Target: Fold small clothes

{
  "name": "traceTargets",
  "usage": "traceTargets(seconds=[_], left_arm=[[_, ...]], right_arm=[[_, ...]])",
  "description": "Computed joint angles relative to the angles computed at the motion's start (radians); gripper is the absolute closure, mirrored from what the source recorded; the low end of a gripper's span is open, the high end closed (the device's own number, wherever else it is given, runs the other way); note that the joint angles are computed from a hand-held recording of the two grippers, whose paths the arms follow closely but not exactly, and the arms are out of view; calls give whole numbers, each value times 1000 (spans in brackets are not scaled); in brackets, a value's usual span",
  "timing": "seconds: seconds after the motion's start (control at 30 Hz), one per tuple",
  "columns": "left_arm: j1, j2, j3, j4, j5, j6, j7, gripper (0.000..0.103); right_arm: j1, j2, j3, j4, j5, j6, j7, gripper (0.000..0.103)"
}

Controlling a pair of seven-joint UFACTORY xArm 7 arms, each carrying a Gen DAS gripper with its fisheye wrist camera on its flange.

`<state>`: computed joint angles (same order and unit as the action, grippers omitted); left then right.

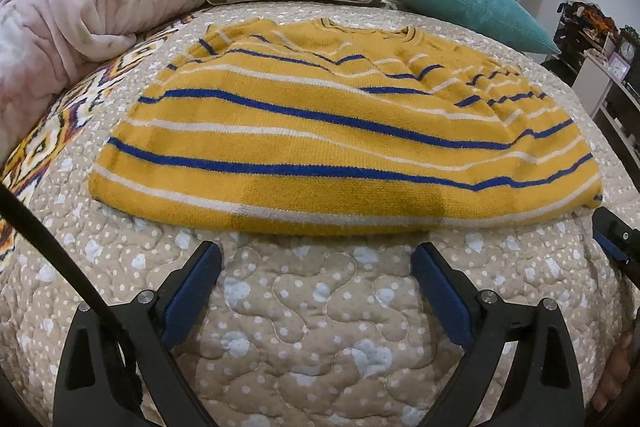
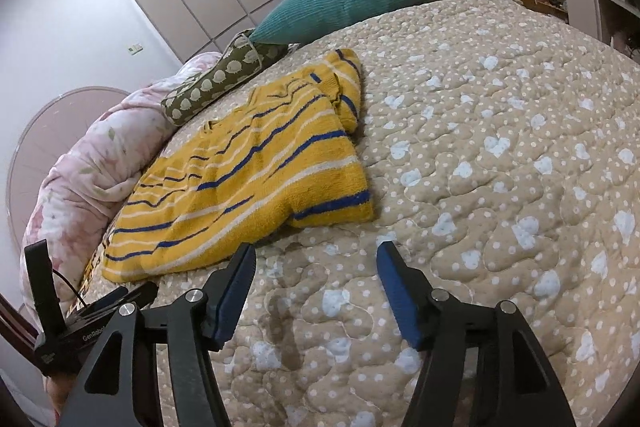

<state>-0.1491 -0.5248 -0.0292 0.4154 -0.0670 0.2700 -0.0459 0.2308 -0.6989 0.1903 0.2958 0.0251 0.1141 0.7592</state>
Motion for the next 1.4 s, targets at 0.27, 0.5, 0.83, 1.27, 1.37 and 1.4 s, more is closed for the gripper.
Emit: traceTargets(seconds=[0.27, 0.5, 0.83, 1.27, 1.37, 1.4], left_arm=[[-202, -155, 216, -63, -208, -42, 171, 7], [-194, -232, 331, -21, -326, 19, 263, 7], [-7, -77, 556, 161, -496, 43, 293, 7], [95, 25, 577, 229, -635, 11, 407, 7], [101, 32, 570, 235, -673, 29, 439, 7], [116, 28, 558, 231, -675, 36, 442, 7]], right_arm=[[77, 123, -45, 104, 22, 5, -43, 31], [114, 286, -151, 197, 144, -100, -28, 42], [-209, 413, 188, 584, -321, 297, 192, 94], [167, 1153, 342, 1390, -777, 644, 78, 95], [227, 1191, 291, 1415, -790, 669, 60, 93], [230, 1180, 278, 1400, -785, 653, 61, 91]])
